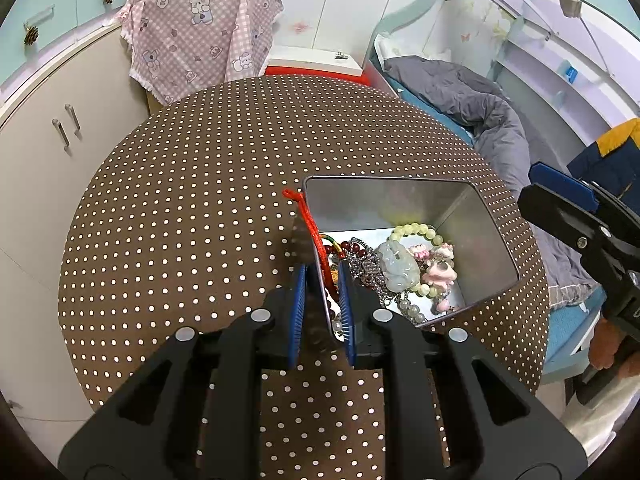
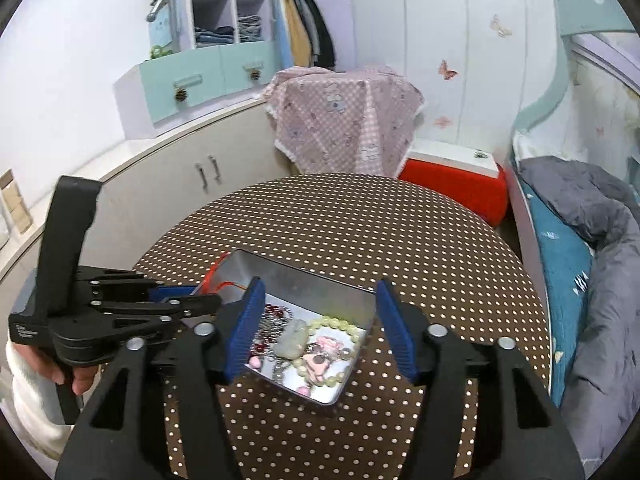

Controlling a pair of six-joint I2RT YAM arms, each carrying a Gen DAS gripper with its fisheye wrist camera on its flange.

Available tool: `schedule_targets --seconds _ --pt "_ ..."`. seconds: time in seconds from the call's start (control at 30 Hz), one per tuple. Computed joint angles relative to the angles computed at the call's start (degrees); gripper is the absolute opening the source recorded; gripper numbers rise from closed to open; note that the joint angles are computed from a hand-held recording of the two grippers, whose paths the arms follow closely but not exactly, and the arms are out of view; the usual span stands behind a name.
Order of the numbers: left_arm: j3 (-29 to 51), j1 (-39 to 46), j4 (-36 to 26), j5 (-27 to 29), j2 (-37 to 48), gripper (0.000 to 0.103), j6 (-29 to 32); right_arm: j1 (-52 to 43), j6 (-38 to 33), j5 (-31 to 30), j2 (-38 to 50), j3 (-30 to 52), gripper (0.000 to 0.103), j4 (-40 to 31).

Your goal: Organize jewelry

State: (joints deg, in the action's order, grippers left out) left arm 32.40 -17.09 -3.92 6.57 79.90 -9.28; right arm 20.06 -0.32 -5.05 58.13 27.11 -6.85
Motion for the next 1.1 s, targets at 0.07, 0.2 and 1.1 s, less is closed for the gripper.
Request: schedule_targets --seconds 0.07,0.2,1.1 --pt "0.0 0.2 0.1 0.1 0.1 0.017 0.1 -1.2 0.8 0.0 -0.2 -0.1 0.065 -0.3" --pt "0.0 0.2 0.2 0.2 0.1 0.017 0.0 -3.4 1.3 0.0 -1.4 -0.9 0.073 -1.0" --pt "-2.5 -9.7 -3.7 -12.9 -11.9 0.072 -5.1 -5.9 3.2 0.9 -16.2 -5.2 0.085 -9.5"
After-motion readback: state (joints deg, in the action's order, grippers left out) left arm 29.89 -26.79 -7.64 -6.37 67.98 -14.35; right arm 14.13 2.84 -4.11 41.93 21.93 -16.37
